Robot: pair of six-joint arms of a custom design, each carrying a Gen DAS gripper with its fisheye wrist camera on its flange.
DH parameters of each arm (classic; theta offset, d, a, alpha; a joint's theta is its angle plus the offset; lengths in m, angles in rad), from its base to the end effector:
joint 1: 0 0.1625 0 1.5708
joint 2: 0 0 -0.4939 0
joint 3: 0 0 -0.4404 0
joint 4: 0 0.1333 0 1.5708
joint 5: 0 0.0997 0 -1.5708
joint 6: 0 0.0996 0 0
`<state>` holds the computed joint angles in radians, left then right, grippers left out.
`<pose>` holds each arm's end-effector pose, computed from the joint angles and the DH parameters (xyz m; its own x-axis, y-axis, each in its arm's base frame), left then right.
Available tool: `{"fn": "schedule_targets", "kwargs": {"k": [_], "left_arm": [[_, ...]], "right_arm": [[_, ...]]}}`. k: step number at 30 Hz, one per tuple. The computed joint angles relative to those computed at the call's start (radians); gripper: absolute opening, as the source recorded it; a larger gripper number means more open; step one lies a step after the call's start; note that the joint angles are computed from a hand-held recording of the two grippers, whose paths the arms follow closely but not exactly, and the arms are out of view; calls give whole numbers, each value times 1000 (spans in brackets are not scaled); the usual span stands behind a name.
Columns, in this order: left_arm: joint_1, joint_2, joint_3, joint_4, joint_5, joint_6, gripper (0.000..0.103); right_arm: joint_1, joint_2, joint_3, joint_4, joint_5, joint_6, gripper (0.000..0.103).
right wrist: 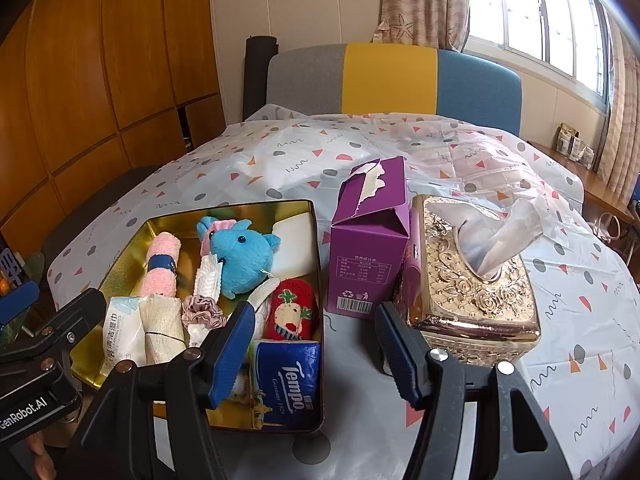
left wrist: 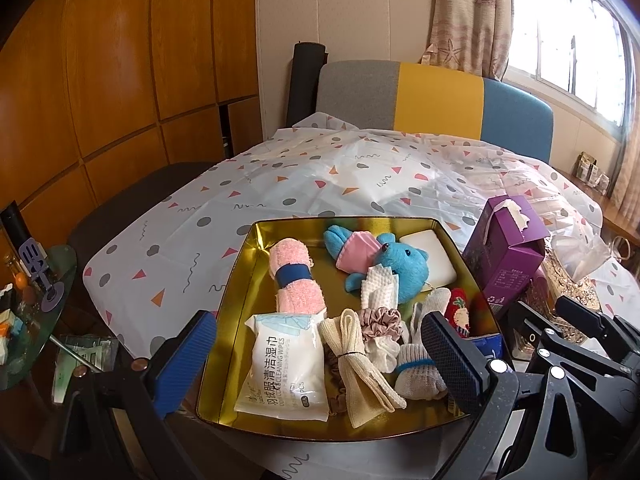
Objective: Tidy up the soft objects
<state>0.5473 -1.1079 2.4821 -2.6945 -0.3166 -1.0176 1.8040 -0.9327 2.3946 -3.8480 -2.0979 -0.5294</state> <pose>-0.2191 -0.4005 0.1178 -0.6833 -0.2249 -0.6946 0.4680 0.5954 -0.6531 0.1903 -0.4411 0.1350 -0.7188 -0.2018 0.6653 -0.6041 0.6548 -0.4541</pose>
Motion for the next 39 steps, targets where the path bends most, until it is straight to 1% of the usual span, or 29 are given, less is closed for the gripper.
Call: {"fn": "schedule_targets", "kwargs": {"k": [6,15,39], "left_arm": [[1,-5,3,0,1,-2,103],[-3,-8,-1,41,0,-38,103],[-5,-13,1,46,1,-45,103]], "right_arm": [[0,0,2,0,-1,-1,63],[2,2,2,1,-4,2,63],[5,4,3,5,-9,4,63]]}}
